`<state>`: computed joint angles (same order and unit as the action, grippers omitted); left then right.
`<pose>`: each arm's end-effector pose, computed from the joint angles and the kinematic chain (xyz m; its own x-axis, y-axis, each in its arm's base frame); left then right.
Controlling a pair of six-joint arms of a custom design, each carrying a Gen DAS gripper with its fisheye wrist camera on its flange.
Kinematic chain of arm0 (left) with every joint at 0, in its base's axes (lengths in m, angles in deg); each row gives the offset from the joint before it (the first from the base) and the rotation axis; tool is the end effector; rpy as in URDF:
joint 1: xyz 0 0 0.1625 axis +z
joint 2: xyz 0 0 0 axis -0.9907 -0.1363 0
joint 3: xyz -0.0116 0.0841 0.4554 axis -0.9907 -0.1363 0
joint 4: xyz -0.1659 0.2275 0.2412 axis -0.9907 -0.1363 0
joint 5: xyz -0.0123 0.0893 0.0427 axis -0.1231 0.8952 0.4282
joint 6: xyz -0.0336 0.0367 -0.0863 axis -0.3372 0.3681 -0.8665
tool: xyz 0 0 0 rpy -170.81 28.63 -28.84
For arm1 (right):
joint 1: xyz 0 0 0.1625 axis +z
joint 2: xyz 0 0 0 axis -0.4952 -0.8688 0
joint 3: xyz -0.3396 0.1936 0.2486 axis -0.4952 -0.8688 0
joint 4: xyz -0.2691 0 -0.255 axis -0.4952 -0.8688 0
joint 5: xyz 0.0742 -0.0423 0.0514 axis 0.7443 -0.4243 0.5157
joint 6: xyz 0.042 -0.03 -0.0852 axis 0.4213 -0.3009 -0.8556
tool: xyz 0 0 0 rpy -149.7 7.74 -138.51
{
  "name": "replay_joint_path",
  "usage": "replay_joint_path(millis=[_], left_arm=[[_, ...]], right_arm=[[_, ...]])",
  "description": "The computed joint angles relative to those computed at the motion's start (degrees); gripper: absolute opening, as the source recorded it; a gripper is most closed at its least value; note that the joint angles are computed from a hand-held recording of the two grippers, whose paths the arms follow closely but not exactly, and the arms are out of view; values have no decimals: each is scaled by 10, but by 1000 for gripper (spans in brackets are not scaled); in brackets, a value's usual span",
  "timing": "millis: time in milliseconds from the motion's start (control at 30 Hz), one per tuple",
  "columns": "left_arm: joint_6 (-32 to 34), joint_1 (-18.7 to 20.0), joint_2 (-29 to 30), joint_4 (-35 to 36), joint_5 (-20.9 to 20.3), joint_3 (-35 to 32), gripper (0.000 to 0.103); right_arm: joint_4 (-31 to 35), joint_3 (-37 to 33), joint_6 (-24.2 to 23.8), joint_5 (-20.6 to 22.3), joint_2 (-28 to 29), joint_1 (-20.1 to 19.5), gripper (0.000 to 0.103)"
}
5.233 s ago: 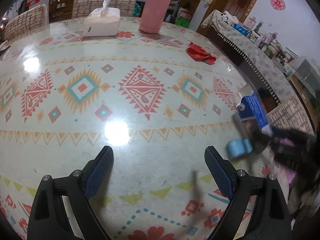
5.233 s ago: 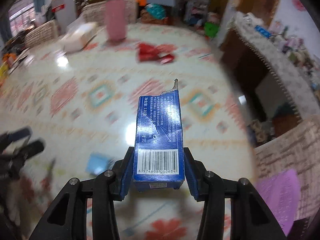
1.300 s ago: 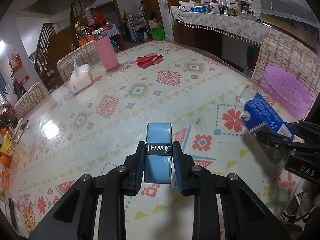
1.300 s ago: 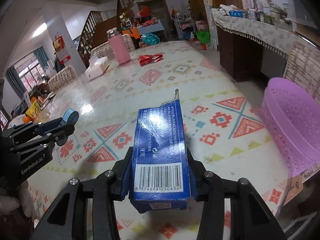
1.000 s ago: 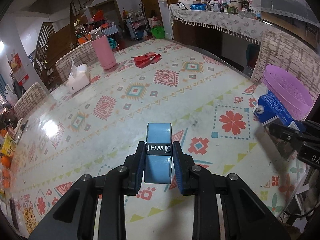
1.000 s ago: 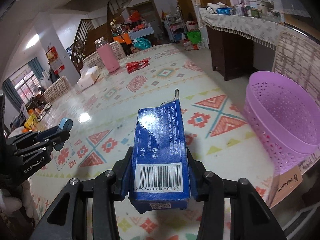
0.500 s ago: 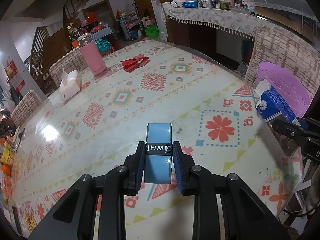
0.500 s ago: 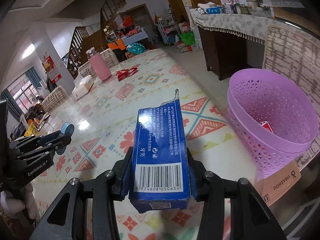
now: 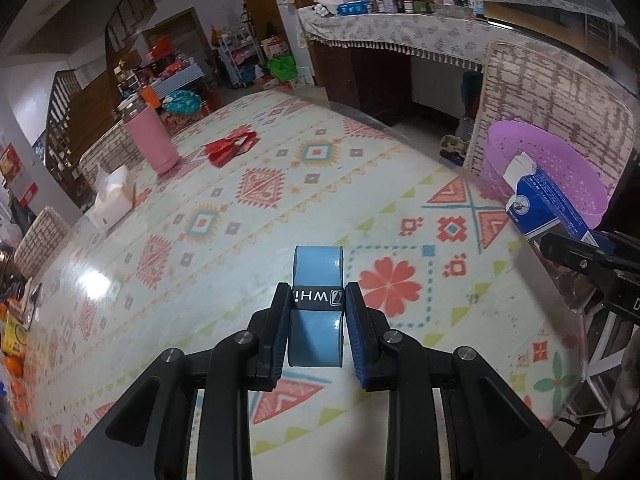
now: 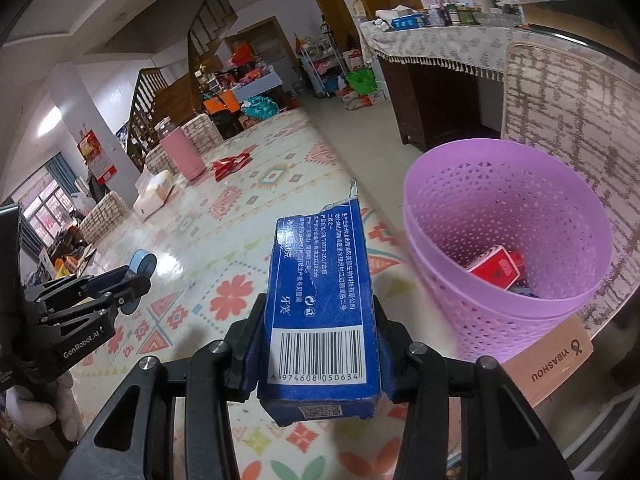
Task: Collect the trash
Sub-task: 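Carry both held boxes toward the purple wastebasket beside the chair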
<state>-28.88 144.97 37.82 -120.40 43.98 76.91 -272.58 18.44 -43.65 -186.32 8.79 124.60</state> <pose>-0.0659 -0.6098 0.1534 -0.5306 0.0142 -0.8475 0.5345 0.7816 -0.3215 0.1726 -0.6408 -0.0102 -0.8800 -0.3231 0.3483 -0.4612 0.7569 -0.4630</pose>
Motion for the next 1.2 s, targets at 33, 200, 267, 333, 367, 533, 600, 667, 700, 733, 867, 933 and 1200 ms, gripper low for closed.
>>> replay_joint_path(millis=[33, 200, 267, 333, 367, 533, 600, 667, 700, 733, 867, 933, 1200], left_arm=[[1, -1, 3, 4, -2, -4, 26], [3, -6, 17, 16, -10, -20, 26], [3, -7, 22, 22, -13, -27, 26], [2, -7, 27, 28, -18, -33, 26], [1, -6, 29, 29, -19, -35, 26], [-8, -6, 34, 48, -27, -43, 26], [-8, -6, 35, 52, -28, -44, 26], [-7, -6, 37, 53, -29, -45, 26], [-7, -6, 37, 54, -29, -46, 26], [-8, -6, 37, 55, -29, -46, 26], [-12, -6, 40, 61, -31, -50, 26], [-13, -5, 40, 64, -33, -51, 26], [-17, -2, 40, 73, -40, -53, 26]], right_arm=[[0, 1, 0, 1, -2, -2, 50], [-4, 6, 1, 2, -13, -9, 50], [-4, 8, 3, 3, -18, -13, 50], [-5, 9, 3, 2, -21, -16, 50], [-5, 10, 3, 2, -22, -18, 50], [-6, 11, 5, 2, -26, -23, 50], [-6, 10, 7, 3, -27, -25, 50], [-4, 9, 9, 4, -27, -27, 50], [-3, 8, 10, 4, -27, -28, 50], [-3, 8, 11, 4, -26, -27, 50], [0, 7, 12, 4, -27, -29, 50], [1, 7, 14, 3, -27, -29, 50], [2, 6, 10, 4, -27, -28, 50]])
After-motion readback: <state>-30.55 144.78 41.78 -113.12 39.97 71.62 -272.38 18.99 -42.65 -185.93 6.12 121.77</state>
